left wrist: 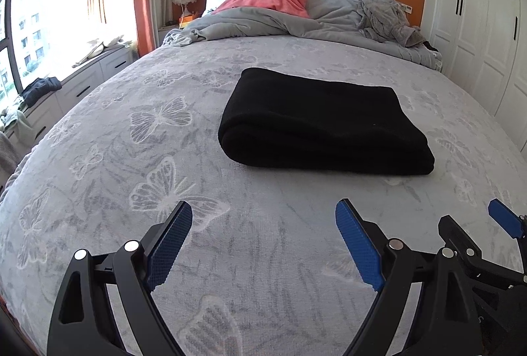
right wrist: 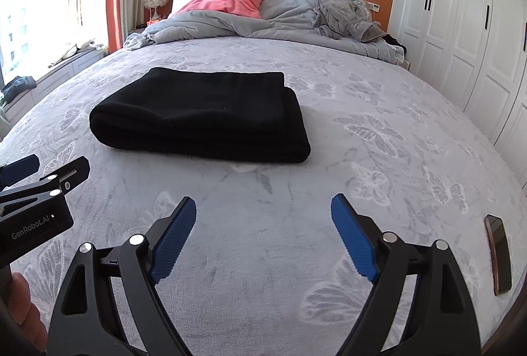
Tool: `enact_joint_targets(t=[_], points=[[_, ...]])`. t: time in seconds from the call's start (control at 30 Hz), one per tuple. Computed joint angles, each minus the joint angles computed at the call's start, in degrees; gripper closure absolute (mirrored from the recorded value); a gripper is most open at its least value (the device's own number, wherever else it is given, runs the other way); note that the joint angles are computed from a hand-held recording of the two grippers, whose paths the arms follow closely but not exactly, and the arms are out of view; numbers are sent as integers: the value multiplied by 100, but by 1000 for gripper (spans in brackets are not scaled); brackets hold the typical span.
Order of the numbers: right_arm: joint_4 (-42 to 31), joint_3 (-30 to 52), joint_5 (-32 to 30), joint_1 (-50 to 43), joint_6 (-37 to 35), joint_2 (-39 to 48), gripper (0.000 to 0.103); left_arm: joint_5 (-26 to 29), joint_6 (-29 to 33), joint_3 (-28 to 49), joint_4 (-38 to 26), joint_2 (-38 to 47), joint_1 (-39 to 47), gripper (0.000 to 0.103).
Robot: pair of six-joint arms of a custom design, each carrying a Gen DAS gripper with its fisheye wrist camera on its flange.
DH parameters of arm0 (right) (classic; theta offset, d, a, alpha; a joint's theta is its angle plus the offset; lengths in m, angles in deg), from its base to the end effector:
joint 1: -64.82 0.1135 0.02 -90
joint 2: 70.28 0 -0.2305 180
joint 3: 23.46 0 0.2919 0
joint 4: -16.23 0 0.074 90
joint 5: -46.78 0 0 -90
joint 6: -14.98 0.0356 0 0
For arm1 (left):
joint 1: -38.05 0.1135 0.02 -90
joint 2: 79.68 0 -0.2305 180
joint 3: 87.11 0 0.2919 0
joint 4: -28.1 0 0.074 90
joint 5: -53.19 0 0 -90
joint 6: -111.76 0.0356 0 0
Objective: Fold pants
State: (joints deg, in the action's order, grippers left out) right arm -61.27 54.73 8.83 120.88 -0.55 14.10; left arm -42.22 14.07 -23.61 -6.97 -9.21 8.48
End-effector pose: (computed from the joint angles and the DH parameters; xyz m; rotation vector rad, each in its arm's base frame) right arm 0.1898 0.2317 0.2161 0.4198 2.2117 -0.3471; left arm 0.2747 -0.1520 0.2220 0.3908 2.2777 -0.2249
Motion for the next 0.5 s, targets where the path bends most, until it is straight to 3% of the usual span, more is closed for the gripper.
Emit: enact_joint_targets(t=[0.5], points=[[-29, 1, -31, 18, 55, 4, 21, -164, 203, -41, 27, -32, -165, 17]])
